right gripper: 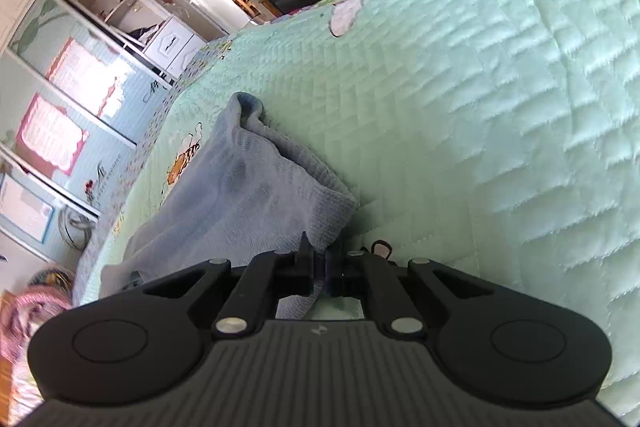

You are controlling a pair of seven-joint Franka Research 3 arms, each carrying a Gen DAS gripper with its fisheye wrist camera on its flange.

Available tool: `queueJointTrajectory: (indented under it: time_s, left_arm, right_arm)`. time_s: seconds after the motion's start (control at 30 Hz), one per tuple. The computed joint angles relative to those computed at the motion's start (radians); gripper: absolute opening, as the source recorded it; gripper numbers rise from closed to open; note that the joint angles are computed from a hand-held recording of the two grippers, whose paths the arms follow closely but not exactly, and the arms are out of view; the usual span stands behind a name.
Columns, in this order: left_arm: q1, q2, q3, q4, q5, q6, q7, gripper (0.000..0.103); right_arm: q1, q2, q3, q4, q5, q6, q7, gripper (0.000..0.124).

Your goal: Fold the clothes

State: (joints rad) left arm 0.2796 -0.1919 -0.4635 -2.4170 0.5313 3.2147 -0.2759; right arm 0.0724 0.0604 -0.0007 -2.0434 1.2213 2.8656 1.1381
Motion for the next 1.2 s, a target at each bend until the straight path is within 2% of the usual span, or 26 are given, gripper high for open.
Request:
queueJointTrajectory:
  time_s: [0.03,0.07,0.1,0.13,0.17,0.2,0.33,0.4,0.43,0.5,0.53,0.6,0.63,0.73,0.8,0.87,0.9,0.97,1.0,1.03,1.13,1.2]
  left_arm:
    - [0.052,0.005,-0.051,0.010,-0.002,-0.003,0.003,0.053]
    - [0.070,0.015,-0.081,0.015,-0.074,-0.020,0.075,0.011]
    - [0.058,0.020,-0.076,0.022,-0.090,-0.047,0.087,0.002]
    - [0.020,0.013,-0.036,0.023,-0.036,-0.069,0.031,0.005]
    - [0.008,-0.002,-0.016,0.024,0.068,-0.079,-0.063,0.004]
    - [0.009,-0.031,-0.023,0.023,0.106,-0.102,-0.088,0.004]
    - [-0.059,-0.186,0.005,-0.004,0.189,-0.164,-0.072,0.004]
    - [-0.173,-0.230,0.078,-0.021,0.133,-0.244,0.021,0.004]
    - [-0.251,-0.233,0.127,-0.023,0.071,-0.324,0.094,0.004]
    - [-0.352,-0.242,0.183,-0.018,-0.031,-0.474,0.208,0.004]
    - [-0.384,-0.241,0.205,-0.025,-0.077,-0.510,0.248,0.004]
    - [-0.429,-0.249,0.238,-0.056,-0.155,-0.528,0.301,0.004]
    - [-0.446,-0.253,0.247,-0.067,-0.184,-0.540,0.327,0.004]
    - [-0.446,-0.244,0.213,-0.032,-0.151,-0.623,0.417,0.004]
    - [-0.437,-0.236,0.197,-0.013,-0.122,-0.612,0.431,0.005]
    - [-0.423,-0.224,0.183,0.008,-0.092,-0.586,0.429,0.008]
    - [-0.418,-0.210,0.182,0.022,-0.083,-0.559,0.424,0.009]
    - [-0.408,-0.165,0.181,0.059,-0.067,-0.491,0.418,0.021]
    - [-0.404,-0.135,0.182,0.083,-0.061,-0.452,0.416,0.024]
    - [-0.400,-0.105,0.181,0.107,-0.052,-0.414,0.412,0.029]
    - [-0.378,-0.011,0.160,0.200,0.007,-0.347,0.373,0.038]
    - [-0.376,0.062,0.151,0.283,0.077,-0.356,0.359,0.047]
  right_arm:
    - [-0.003,0.002,0.000,0.001,0.029,-0.007,-0.013,0.005]
    - [-0.006,0.002,0.000,0.000,0.054,-0.011,-0.026,0.005]
    - [-0.007,0.002,0.000,-0.001,0.067,-0.012,-0.034,0.005]
    - [-0.006,-0.001,0.000,-0.002,0.068,-0.011,-0.038,0.005]
    - [-0.005,-0.003,0.000,-0.004,0.070,-0.009,-0.042,0.005]
    - [-0.004,-0.006,-0.001,-0.005,0.067,-0.006,-0.045,0.006]
    - [0.001,-0.034,-0.005,-0.013,0.065,0.007,-0.076,0.006]
    - [-0.001,-0.047,-0.014,-0.015,0.059,-0.004,-0.083,0.006]
    - [-0.003,-0.049,-0.020,-0.015,0.037,-0.013,-0.071,0.006]
    - [-0.009,-0.041,-0.030,-0.015,-0.049,-0.044,0.000,0.008]
    - [-0.013,-0.036,-0.033,-0.015,-0.064,-0.057,0.015,0.009]
    - [-0.021,-0.033,-0.035,-0.016,-0.006,-0.081,-0.023,0.009]
    - [-0.026,-0.031,-0.036,-0.016,0.021,-0.093,-0.041,0.010]
    - [-0.027,-0.051,-0.035,-0.039,0.006,-0.088,-0.049,0.013]
    - [-0.013,-0.097,-0.026,-0.085,-0.101,-0.025,0.010,0.018]
    - [0.006,-0.158,-0.008,-0.156,-0.253,0.077,0.087,0.020]
    - [0.021,-0.188,0.002,-0.186,-0.263,0.123,0.064,0.020]
    - [0.127,-0.237,-0.042,-0.208,-0.105,0.175,-0.130,0.020]
    - [0.186,-0.251,-0.079,-0.194,0.026,0.142,-0.268,0.022]
    - [0.212,-0.253,-0.100,-0.174,0.112,0.058,-0.363,0.023]
    - [0.213,-0.199,-0.107,-0.104,0.229,-0.233,-0.457,0.029]
    - [0.204,-0.140,-0.087,-0.057,0.290,-0.338,-0.466,0.030]
